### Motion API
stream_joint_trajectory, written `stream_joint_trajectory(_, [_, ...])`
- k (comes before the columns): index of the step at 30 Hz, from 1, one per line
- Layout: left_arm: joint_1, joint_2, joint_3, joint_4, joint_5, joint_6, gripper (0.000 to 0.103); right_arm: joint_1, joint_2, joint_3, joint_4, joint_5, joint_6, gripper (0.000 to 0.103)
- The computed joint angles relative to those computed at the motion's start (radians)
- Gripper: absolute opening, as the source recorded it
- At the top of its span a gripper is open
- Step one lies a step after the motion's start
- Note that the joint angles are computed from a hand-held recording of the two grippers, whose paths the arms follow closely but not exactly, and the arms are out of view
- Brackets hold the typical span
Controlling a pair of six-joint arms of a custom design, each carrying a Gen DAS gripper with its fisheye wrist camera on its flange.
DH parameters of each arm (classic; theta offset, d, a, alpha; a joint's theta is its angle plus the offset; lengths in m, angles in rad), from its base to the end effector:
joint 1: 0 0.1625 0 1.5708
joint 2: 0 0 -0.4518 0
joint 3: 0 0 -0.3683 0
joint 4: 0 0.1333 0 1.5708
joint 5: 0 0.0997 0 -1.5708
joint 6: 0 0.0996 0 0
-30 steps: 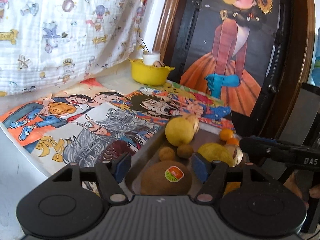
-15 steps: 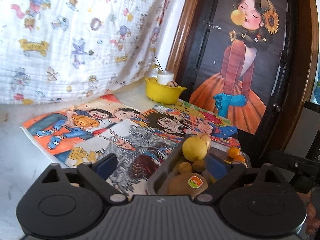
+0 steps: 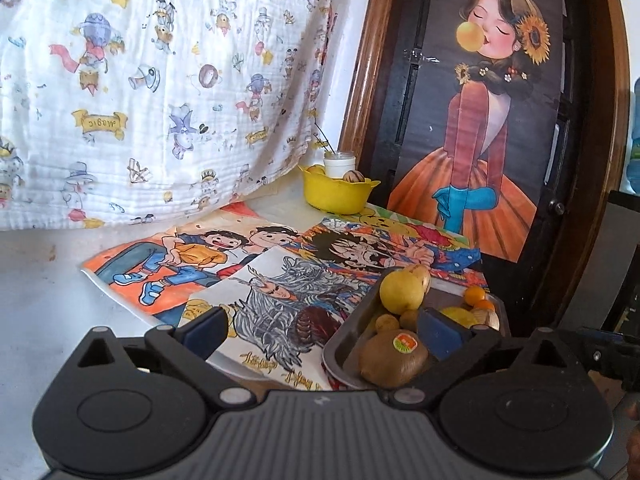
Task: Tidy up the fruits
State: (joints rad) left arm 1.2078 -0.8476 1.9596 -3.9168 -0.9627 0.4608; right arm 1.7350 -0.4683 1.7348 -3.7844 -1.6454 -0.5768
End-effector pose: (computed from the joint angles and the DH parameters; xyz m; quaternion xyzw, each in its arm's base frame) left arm -0.0254 -0.6025 0.2381 0.1528 0.7825 -0.5395 0.2709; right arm 0.2308 -0.6230 0.0380 0.3062 -0.8351 0.4393 0.1258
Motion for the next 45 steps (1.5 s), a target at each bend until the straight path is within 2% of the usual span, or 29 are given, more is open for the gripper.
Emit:
stream_joint_trajectory(5, [-0.004, -0.015, 0.039, 0.005, -0.001, 0.005, 0.103, 0.027, 0.009, 0.043, -0.063, -0.080, -0.059, 0.102])
stream_joint_trajectory(11, [-0.006, -0.028, 0.081, -0.007, -0.004, 0.013, 0.103, 0.040, 0.011, 0.084, -0.127, -0.098, -0.084, 0.102])
stream_joint_trajectory(16, [-0.002, -0.035, 0.119, -0.010, 0.006, 0.030, 0.103, 0.046, 0.010, 0.111, -0.147, -0.117, -0.065, 0.102])
stream_joint_trajectory(20, [0.003, -0.038, 0.143, 0.004, 0.005, 0.030, 0.103, 0.054, 0.027, 0.113, -0.166, -0.168, -0.032, 0.102])
stream_joint_trajectory(29, [0.014, -0.034, 0.174, 0.006, 0.001, 0.049, 0.103, 0.050, 0.037, 0.118, -0.130, -0.205, 0.010, 0.102])
stream_joint_trajectory(45, [0.019, -0.038, 0.178, 0.017, 0.000, 0.026, 0.103, 0.059, 0.052, 0.109, -0.147, -0.213, -0.045, 0.102])
